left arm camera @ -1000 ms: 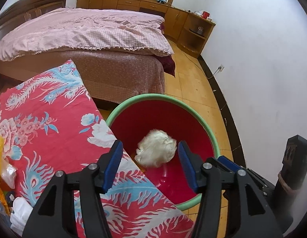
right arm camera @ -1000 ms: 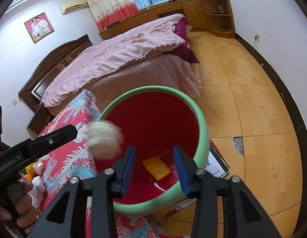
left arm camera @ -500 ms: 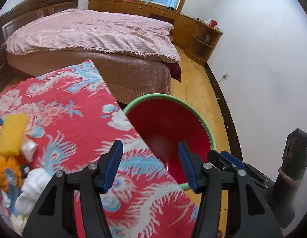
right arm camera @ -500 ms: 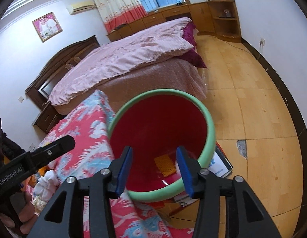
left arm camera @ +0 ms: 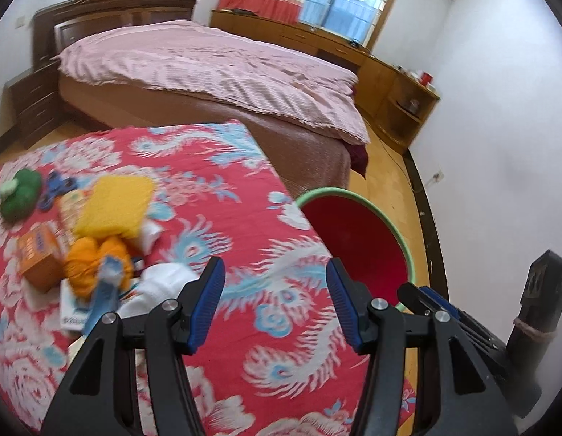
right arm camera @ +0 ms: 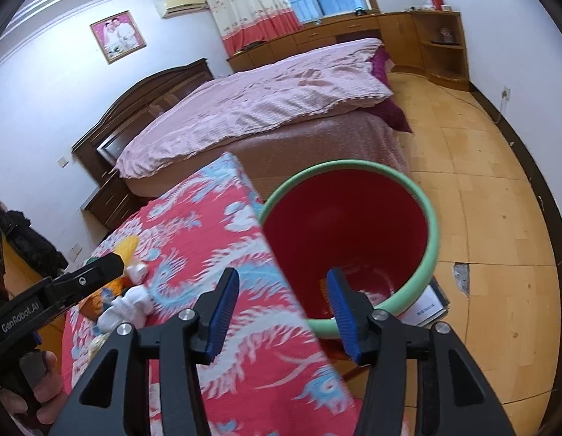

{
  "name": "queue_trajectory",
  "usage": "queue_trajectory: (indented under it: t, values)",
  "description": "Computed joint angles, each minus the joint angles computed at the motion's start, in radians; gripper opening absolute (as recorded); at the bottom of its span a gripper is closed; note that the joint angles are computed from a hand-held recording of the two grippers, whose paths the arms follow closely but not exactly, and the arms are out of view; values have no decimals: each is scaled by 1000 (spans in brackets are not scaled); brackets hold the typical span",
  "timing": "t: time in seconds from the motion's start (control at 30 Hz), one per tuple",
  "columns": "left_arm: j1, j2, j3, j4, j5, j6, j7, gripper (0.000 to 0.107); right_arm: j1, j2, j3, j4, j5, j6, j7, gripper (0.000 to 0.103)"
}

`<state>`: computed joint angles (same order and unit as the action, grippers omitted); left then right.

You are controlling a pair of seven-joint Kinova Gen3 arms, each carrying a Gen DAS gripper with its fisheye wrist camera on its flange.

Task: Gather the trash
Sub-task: 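Drop the crumpled white paper into the red bucket with the left tool, then move the left tool back to the table and grasp the orange box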

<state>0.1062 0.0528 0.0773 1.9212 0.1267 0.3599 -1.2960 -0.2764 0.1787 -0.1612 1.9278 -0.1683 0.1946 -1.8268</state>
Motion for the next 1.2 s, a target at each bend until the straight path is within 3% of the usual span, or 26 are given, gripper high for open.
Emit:
queue_trajectory:
  t: [0.17,0.33,0.43,0.67,1.2]
  values:
    - [-22,-56,-25,52,-41,-5,58,58,-32,6,-17,-23,6,24,0,56]
    - [-60,-103,-43,98,-42,-5,76,58,-14,17,-78,-49,-56,48,65,61]
    - [-84,-120,-57,109,-41,9,71,58,-80,17,-39,-59,-21,57,31,61]
    - [-145,-136,-56,96,-144,48,141,58,-186,45,23,-123,87,106,-67,64]
    - [-223,-55,-111,88,-164,46,155,63,-262,166,50,-274,203,187,-153,77]
